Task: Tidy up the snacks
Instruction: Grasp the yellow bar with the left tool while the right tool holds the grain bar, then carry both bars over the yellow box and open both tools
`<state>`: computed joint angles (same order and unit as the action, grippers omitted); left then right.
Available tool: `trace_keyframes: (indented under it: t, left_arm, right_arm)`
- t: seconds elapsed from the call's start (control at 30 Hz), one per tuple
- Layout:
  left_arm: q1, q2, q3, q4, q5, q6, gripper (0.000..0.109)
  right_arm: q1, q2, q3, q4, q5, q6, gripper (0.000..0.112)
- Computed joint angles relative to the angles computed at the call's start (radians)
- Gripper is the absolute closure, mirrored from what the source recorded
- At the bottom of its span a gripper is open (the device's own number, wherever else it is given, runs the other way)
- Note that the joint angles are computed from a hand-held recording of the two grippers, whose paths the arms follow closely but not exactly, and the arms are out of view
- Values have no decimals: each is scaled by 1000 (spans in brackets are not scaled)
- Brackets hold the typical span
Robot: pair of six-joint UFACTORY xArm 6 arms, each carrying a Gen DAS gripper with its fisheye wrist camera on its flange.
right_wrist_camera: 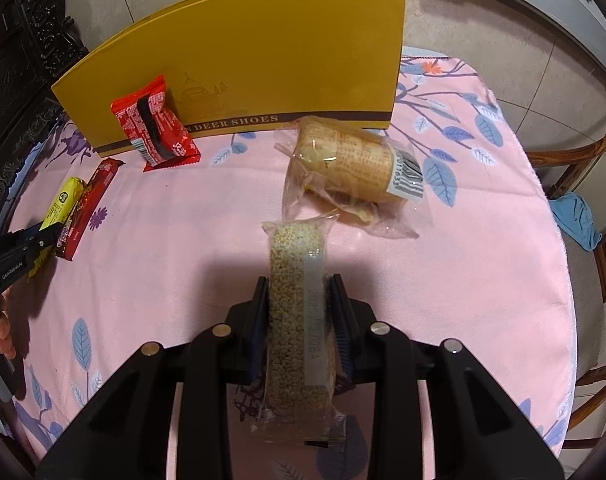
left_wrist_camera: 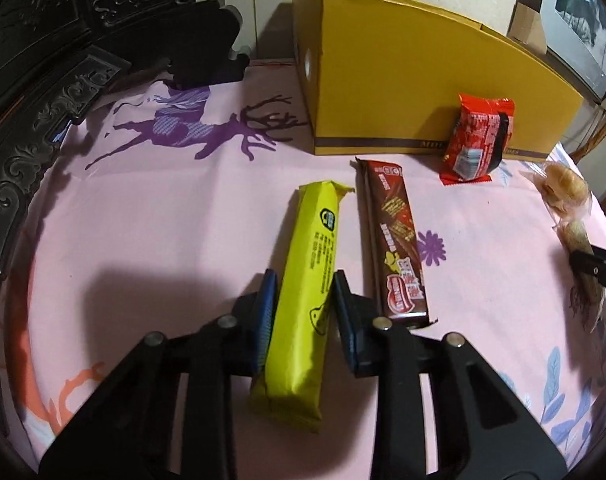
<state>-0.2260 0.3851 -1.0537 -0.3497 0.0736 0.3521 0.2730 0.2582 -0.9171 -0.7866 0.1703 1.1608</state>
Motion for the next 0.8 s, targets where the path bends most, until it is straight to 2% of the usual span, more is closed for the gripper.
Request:
trace_keyframes:
  t: [0.07, 0.1, 0.17, 0.2, 0.23, 0.33, 0.47, 0.63, 0.8]
  left_arm:
    - [6, 14, -16, 92, -3, -72, 76]
    - [5, 23, -29, 86, 1, -74, 76]
    - [2, 28, -40, 32, 5, -52, 78]
    - [0, 24, -36, 10, 1, -42, 84]
    - [-1, 17, -26, -13, -5, -31, 87]
    - [-9, -15, 16, -52, -12, -11, 87]
    - [-24, -81, 86, -173, -20, 61, 87]
    - [-61, -204, 159, -390, -24, 244, 87]
    - [-87, -288, 147, -452, -23, 310, 87]
  right_arm:
    - [3, 2, -4, -20, 7, 14, 80]
    - [3, 2, -4, -21, 6, 15, 81]
    - [-2, 0, 3, 11, -10, -16, 83]
    - [-7, -3, 13, 37, -26, -38, 83]
    - [-11, -7, 24, 61, -39, -55, 83]
    - [-9, -25, 40, 17, -28, -23, 83]
    - [2, -63, 85, 41, -44, -19, 83]
    - [14, -140, 143, 25, -67, -1, 83]
    - [18, -231, 164, 11, -100, 13, 83]
